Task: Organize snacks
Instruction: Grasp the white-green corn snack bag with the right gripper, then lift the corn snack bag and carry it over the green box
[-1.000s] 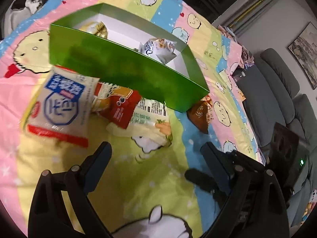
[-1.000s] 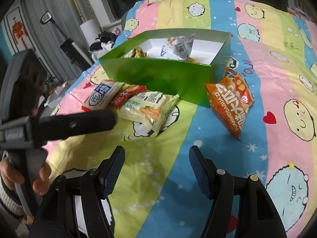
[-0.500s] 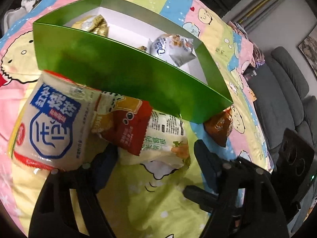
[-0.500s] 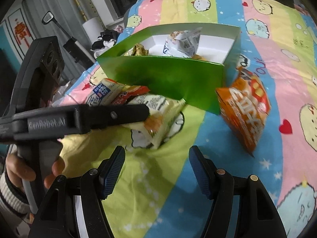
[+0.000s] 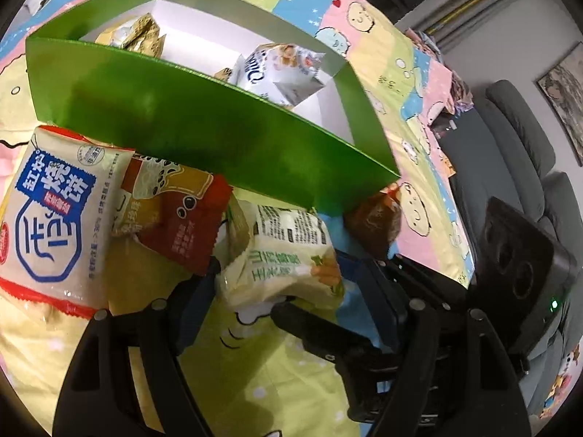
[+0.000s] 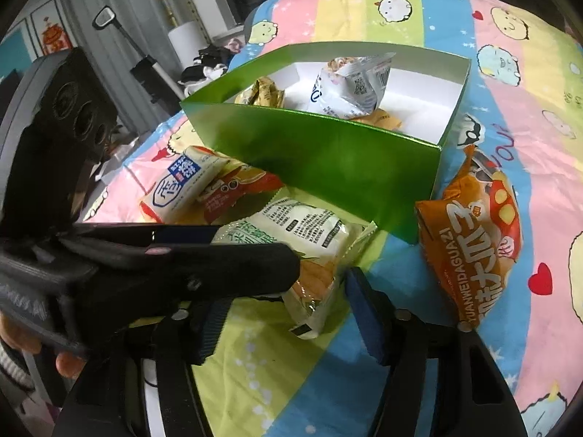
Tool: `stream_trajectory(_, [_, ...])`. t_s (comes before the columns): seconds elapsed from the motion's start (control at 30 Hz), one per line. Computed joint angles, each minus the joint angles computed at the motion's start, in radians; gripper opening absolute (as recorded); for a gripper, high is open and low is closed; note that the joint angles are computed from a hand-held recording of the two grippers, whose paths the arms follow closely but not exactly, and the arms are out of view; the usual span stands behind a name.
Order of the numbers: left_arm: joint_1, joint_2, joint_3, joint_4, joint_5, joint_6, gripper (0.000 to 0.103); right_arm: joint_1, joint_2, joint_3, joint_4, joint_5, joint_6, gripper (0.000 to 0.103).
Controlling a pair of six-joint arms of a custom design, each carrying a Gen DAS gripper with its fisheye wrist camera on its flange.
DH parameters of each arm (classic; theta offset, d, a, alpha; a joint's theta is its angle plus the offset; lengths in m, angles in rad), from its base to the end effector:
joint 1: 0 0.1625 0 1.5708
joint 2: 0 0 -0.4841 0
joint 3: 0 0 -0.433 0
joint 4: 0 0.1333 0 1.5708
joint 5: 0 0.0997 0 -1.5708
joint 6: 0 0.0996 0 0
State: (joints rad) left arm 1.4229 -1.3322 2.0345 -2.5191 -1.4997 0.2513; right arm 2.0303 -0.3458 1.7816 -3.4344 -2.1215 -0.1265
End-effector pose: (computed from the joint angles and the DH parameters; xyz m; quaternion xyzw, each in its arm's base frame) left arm 0.0555 -0.5803 0.2811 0.1924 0.9730 -0.1206 0.0416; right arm 0.3564 -0.5373 -0.1383 0.2164 -0.9170 0.2455 0.2282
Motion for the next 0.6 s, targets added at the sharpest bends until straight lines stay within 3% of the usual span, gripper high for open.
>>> stream_trajectory(0.1, [-0.008, 0.011, -0.001, -0.003, 0.039, 0.001, 0.054, -0.005, -0.001, 0.005, -0.011, 0.012, 0.001, 0.048])
stream_trajectory(0.27, [-0.011, 0.015, 0.005, -0.025, 0.056, 0.027, 0.047, -0.006, 0.003, 0.005, -0.017, -0.008, -0.002, 0.030])
stream_trajectory(0.47, [-0.037, 0.008, 0.026, -0.056, 0.083, 0.061, 0.038, 0.003, 0.009, 0.004, -0.042, -0.020, 0.002, 0.019])
stream_trajectory(0.6, [-0.046, -0.008, 0.041, -0.064, 0.082, 0.075, 0.037, 0.018, 0.011, 0.015, -0.072, -0.027, 0.007, 0.018])
